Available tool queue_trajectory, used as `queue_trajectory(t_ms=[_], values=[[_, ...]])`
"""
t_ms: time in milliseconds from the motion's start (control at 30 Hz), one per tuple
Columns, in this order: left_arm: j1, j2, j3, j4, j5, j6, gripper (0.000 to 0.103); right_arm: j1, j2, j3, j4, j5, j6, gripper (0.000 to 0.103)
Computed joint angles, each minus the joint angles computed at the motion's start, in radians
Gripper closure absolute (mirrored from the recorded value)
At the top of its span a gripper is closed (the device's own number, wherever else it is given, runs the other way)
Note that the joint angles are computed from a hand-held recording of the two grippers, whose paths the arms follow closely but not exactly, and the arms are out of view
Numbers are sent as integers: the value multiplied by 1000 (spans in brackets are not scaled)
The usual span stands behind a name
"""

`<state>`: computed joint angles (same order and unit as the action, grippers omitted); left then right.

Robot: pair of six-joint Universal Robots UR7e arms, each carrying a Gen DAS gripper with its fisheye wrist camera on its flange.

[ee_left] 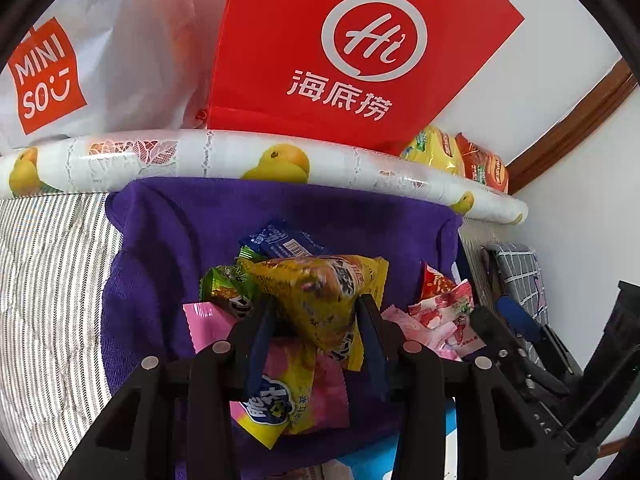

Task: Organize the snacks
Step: 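Open the left gripper to drop the yellow snack bag onto the towel, then move the right gripper to the white WOWO crisp packet and grasp it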

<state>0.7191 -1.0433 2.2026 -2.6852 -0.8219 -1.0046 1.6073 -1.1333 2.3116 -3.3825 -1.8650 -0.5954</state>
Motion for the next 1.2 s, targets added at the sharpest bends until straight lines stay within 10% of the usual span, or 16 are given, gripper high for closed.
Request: queue_trajectory(t_ms=[1200], values=[[-196, -123, 18, 175, 58, -61, 45, 63, -304, 241, -44, -62, 42, 34]])
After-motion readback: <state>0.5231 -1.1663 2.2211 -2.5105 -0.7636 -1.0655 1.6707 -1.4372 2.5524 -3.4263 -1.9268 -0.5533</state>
